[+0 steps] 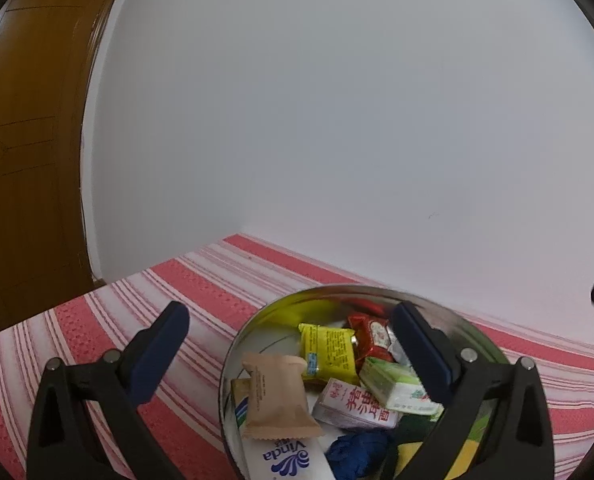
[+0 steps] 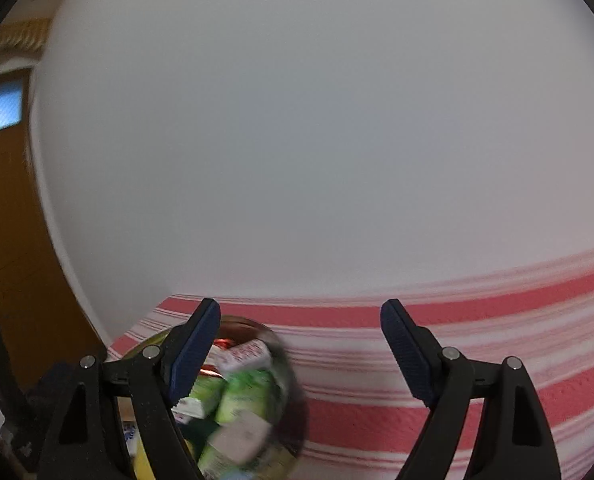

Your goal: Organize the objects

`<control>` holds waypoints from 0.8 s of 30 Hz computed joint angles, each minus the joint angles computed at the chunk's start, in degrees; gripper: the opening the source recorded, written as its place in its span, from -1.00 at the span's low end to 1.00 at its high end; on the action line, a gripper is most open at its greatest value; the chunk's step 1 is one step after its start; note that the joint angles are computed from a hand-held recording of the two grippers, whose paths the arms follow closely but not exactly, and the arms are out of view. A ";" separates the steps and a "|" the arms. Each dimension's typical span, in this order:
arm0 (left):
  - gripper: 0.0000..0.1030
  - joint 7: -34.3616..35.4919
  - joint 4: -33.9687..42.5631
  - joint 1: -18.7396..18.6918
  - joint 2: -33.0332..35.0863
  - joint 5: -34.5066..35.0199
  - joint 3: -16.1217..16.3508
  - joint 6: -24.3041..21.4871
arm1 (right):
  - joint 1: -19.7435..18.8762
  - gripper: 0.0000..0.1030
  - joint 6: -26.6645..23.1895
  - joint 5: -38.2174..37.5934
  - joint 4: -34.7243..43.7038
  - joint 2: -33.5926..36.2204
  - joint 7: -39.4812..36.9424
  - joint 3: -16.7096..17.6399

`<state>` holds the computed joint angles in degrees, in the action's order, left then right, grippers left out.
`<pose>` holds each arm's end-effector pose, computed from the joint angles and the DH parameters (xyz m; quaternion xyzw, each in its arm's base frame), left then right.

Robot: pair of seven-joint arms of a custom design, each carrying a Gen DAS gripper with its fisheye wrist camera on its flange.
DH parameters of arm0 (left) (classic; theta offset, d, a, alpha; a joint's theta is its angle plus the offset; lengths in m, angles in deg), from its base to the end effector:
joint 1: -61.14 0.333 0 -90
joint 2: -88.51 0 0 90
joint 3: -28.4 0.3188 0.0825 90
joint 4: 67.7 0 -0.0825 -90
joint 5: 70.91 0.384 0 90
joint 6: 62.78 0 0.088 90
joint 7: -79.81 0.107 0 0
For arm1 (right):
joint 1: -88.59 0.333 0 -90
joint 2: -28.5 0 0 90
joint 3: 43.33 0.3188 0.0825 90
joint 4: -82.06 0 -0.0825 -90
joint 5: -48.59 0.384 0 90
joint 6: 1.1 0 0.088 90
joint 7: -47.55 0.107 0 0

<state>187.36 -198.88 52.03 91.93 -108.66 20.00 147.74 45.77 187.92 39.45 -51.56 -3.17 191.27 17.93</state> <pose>0.5381 -0.0848 0.4750 -0.6309 0.5124 -0.4425 0.3790 0.4454 0.2609 0.5712 -0.5195 0.6119 -0.3269 0.4989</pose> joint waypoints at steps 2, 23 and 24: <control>1.00 -0.99 -0.57 0.10 -0.10 1.29 -0.10 1.07 | 0.96 0.64 0.16 2.29 -2.43 -1.85 2.74 -0.44; 1.00 6.66 -9.25 -0.64 -7.63 -5.76 -5.84 1.92 | -3.74 0.64 4.97 0.75 -4.28 -16.81 6.09 8.85; 1.00 8.73 -9.19 -0.82 -7.92 -7.65 -6.46 1.92 | -3.97 0.65 5.48 1.33 -4.81 -18.07 6.45 9.10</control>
